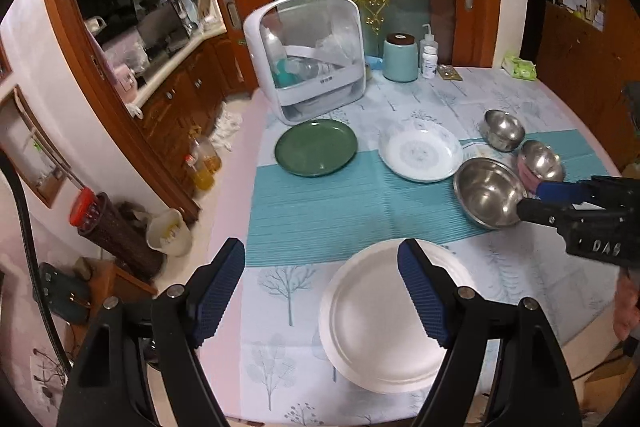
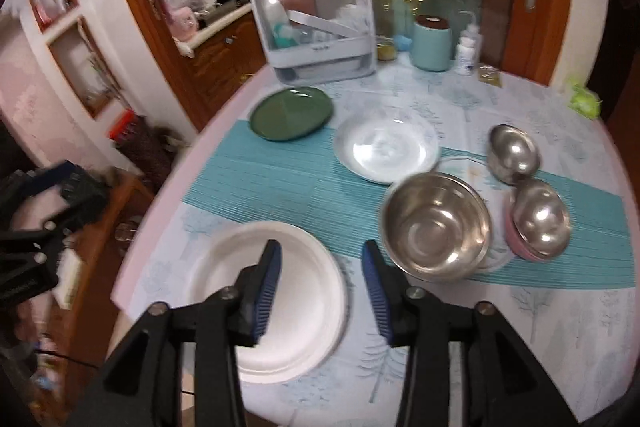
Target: Organize plates and bowls
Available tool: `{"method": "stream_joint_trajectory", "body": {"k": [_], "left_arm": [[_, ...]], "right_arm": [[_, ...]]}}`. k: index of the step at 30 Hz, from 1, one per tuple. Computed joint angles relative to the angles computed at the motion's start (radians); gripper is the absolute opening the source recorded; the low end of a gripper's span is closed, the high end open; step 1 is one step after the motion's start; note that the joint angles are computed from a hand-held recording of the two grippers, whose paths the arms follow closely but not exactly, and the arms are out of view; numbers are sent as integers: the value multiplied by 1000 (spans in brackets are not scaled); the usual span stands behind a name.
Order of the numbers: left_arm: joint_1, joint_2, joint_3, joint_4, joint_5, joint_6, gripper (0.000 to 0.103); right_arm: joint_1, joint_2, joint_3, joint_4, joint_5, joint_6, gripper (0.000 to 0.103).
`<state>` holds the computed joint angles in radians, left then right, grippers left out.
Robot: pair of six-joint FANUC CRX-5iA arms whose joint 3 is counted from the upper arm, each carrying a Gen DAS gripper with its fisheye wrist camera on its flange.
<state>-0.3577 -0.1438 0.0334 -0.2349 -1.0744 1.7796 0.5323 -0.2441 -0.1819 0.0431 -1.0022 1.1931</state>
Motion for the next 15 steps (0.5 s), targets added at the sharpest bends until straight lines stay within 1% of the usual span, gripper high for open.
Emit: {"method": "stream_joint_trajectory", "body": {"k": [2, 4, 7, 9, 11, 14, 15], "left_arm": [[38, 9, 10, 70, -10, -42, 79], [63, 20, 18, 117, -9, -72, 82], [95, 58, 53, 166, -25, -128, 83], [98, 91, 88, 161, -36, -154, 83], [98, 119, 121, 137, -22, -182, 83], [76, 176, 196, 22, -13, -188, 83], [82, 195, 220, 11, -19, -195, 83]], "right_arm": [[-50, 12, 47, -87, -10, 58, 64], [-60, 16, 60, -70, 0, 49, 70], [-45, 21, 57, 13, 29, 27, 72], [-36, 32, 61, 65, 39, 11, 72], [-38, 65, 99, 88, 25, 21, 72], [-27, 120, 145, 160, 14, 11, 72], [-26, 141, 163, 180, 16, 10, 72]]}}
